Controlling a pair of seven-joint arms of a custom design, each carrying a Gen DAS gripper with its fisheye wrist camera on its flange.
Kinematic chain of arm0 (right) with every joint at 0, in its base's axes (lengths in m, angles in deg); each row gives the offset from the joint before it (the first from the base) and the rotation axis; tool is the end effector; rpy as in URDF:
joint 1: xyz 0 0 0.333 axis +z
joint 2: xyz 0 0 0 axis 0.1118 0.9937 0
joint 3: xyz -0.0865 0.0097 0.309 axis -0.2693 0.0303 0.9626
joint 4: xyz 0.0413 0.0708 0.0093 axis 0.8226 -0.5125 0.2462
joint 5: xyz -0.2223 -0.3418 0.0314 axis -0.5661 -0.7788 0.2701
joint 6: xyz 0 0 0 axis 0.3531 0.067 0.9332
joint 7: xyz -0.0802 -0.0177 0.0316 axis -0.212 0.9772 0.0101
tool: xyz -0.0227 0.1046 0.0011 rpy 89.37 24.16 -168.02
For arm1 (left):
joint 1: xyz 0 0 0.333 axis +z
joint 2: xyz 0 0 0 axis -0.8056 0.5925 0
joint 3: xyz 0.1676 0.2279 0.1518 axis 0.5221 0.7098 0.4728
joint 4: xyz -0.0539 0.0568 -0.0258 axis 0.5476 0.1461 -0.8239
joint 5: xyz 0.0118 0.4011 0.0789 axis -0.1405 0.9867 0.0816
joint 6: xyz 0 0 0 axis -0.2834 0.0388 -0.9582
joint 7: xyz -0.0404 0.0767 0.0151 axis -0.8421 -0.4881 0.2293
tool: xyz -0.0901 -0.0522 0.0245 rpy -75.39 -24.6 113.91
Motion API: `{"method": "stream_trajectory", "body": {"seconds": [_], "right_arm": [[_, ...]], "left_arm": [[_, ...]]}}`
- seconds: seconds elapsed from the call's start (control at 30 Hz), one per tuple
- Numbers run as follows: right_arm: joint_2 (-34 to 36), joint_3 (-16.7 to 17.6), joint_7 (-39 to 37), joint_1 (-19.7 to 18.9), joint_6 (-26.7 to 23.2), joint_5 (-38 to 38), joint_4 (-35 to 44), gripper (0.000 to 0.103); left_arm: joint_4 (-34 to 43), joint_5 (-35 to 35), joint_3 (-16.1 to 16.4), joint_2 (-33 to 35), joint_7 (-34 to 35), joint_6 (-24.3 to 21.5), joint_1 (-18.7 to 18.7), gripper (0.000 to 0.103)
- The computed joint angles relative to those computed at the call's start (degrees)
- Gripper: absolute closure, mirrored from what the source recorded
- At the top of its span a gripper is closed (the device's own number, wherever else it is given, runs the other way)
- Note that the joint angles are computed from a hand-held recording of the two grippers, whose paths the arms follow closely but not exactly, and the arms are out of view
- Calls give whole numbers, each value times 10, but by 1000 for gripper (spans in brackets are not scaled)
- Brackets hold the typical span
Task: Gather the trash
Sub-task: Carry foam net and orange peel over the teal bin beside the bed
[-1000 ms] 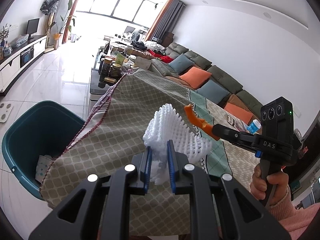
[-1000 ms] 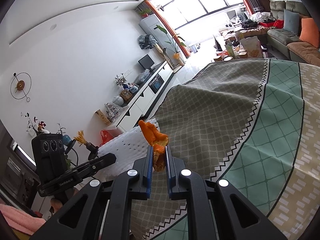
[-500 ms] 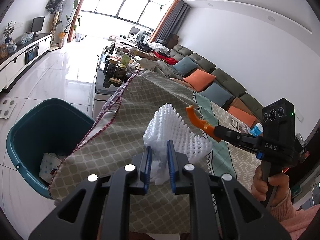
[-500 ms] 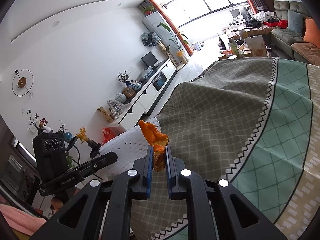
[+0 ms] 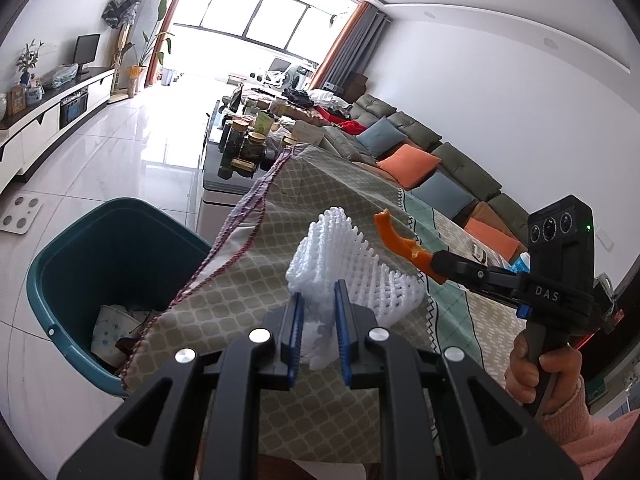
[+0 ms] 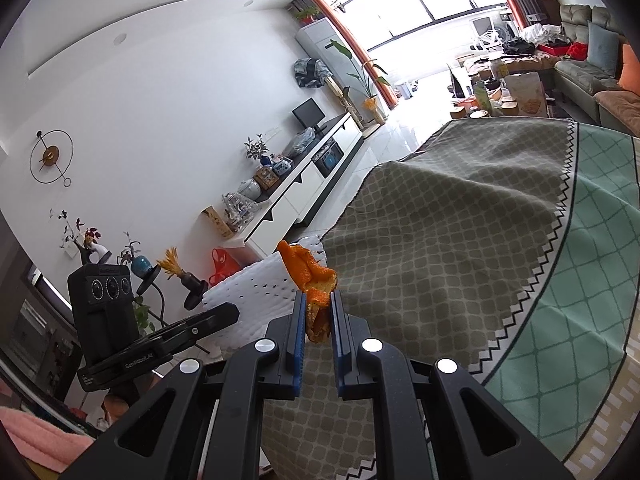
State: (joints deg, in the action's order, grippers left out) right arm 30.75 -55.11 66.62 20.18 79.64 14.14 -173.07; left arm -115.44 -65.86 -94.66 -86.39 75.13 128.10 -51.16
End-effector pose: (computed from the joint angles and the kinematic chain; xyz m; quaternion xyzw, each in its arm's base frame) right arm 0.5979 0.2846 0.4141 -0.7855 0.3387 0.1459 0.4970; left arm 0.3824 -0.1280 0.4168 -0.7220 0.4948 -0.4350 0.2113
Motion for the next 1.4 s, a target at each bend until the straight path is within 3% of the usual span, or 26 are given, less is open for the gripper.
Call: {"method": "stream_trajectory", "body": {"seconds": [1.13, 1.4], "right_arm": [[30, 19, 18, 15, -13, -38, 40, 91], [37, 24, 23, 18, -14, -46, 51, 91]], "left_arm": [[-33, 21, -75, -73, -85, -32, 84, 87], [-42, 36, -78, -84, -107, -35, 98, 87]]}}
